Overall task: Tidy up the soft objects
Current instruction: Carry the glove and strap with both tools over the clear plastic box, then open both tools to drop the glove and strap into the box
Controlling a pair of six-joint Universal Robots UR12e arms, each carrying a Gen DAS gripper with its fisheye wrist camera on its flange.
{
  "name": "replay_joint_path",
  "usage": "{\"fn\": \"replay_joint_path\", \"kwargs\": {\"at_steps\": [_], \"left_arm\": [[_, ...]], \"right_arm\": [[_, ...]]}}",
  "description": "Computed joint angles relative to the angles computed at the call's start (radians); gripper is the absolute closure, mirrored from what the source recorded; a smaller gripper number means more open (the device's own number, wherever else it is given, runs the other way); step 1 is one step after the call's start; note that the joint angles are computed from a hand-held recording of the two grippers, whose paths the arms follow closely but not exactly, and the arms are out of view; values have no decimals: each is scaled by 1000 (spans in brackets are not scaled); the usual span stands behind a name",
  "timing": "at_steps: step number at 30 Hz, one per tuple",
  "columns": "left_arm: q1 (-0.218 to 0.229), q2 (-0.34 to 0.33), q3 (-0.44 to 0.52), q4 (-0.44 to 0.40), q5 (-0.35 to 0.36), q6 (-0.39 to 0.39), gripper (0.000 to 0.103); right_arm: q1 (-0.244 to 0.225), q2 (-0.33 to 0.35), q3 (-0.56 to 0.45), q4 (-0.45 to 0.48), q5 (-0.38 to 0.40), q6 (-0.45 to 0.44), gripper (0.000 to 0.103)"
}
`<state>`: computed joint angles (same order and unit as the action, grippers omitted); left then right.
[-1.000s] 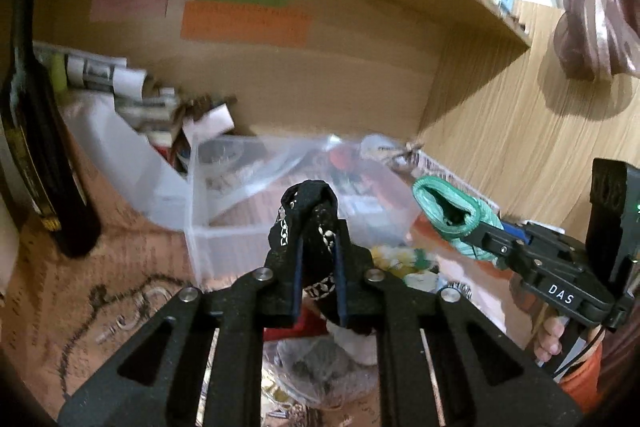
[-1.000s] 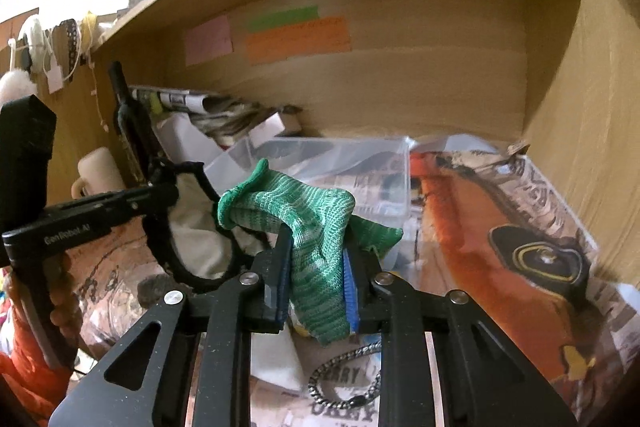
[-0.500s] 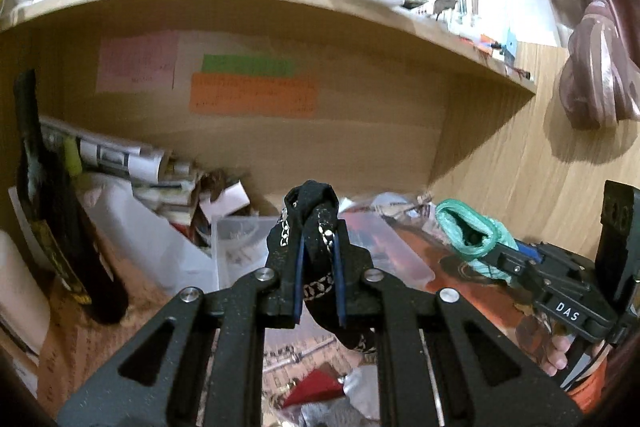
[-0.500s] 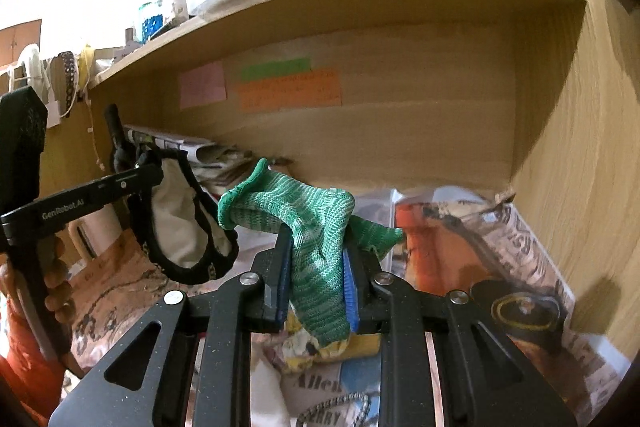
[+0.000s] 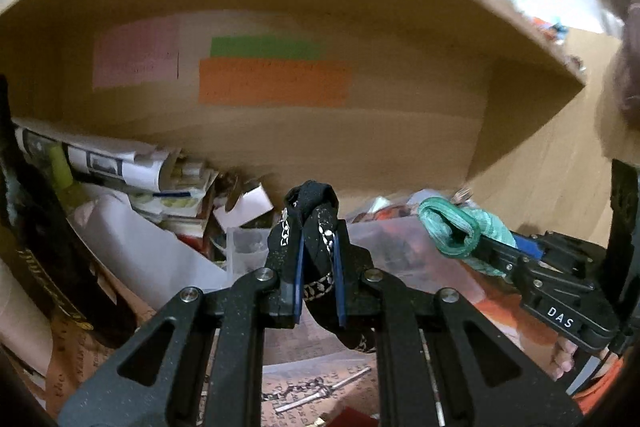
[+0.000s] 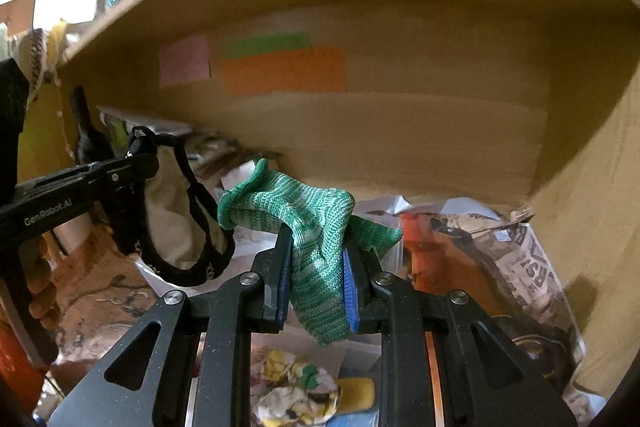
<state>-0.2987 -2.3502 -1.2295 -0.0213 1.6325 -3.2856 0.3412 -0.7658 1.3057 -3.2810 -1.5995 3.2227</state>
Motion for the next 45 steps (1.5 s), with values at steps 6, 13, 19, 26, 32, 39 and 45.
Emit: {"fn": "replay_joint_path", "kwargs": {"at_steps": [6,13,19,26,32,39,45], "left_arm": [[7,-42,66,-116,5,-12,91],[15,-73,111,-214,-21,-18,91],[16,-85,133,-267,-33,-7,91],[16,-81,130,-303,-43,2,77],[19,-60,95,-276,-51,2,60],[14,-15,25,-190,-44,25,39],[9,32,-51,-107,-46,32,23]], "right_arm": [[-5,31,-66,143,17,-4,83],[-12,58,-123,282,45,-17,83],[-12,64,-137,329,68,-38,82],[-12,60,-138,353,83,-55,74],[-11,39,-105,294,73,-68,52],[-7,0,-40,168,51,-79,35],[-4,-37,29,53,46,-81,26]]}}
